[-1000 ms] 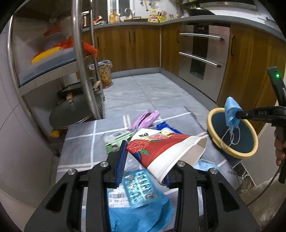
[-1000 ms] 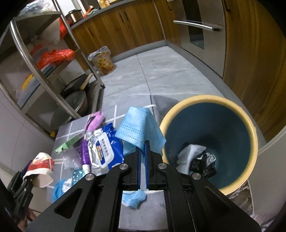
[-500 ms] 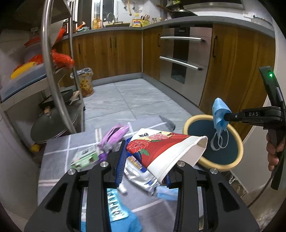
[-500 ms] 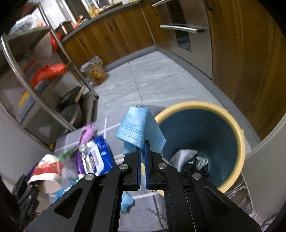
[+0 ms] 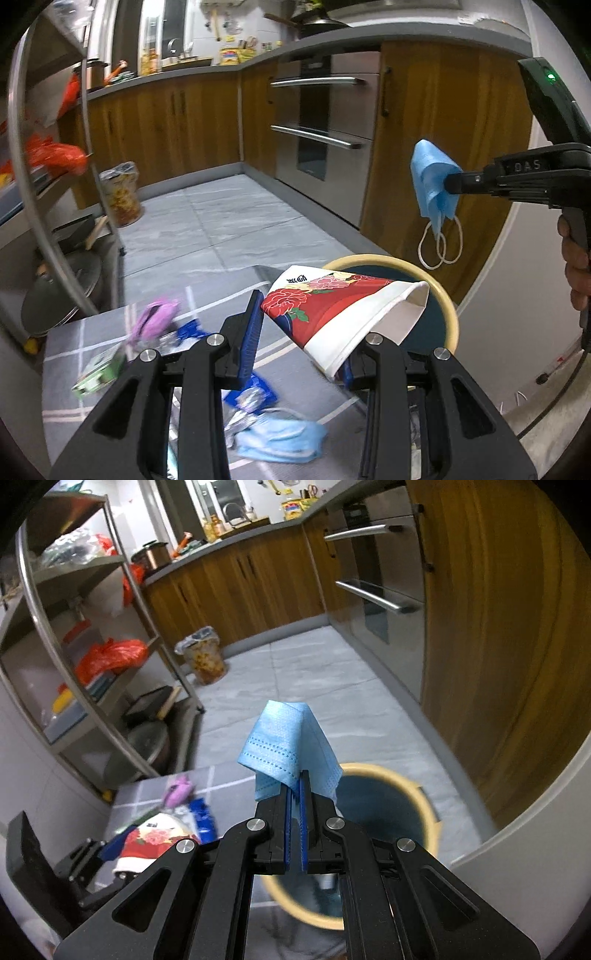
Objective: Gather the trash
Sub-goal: 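Carry the paper cup and blue mask over the bin and release both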
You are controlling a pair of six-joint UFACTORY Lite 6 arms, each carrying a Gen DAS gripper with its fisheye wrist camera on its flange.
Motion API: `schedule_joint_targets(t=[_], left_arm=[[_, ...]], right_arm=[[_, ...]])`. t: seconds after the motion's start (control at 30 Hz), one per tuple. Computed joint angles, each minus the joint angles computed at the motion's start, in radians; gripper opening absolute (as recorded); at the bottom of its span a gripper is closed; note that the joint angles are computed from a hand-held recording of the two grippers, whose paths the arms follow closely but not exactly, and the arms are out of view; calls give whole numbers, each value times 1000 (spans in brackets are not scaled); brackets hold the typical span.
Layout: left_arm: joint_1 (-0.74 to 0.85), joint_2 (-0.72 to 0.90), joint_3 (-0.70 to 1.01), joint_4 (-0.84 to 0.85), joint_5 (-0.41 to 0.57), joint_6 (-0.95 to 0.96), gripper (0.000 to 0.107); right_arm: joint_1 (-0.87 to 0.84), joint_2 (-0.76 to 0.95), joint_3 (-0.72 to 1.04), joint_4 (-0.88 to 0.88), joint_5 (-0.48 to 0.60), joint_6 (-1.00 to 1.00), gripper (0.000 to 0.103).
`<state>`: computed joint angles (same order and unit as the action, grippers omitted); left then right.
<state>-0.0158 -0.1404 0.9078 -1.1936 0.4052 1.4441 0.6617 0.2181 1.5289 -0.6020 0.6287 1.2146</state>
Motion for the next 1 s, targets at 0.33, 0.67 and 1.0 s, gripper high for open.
schedule_joint_targets(t=[0.33,0.67,1.0], left_arm=[[-178,163,70,-68,-96,33,34],[-311,371,162,-144,-169,139,34],[-353,580,327,1,-209,-31,34]], right_arm=[[-154,27,-123,189,-128,-131,5],[-227,178,-31,378,-74,-297,5],[-247,203,-33,392,-48,-315,5]])
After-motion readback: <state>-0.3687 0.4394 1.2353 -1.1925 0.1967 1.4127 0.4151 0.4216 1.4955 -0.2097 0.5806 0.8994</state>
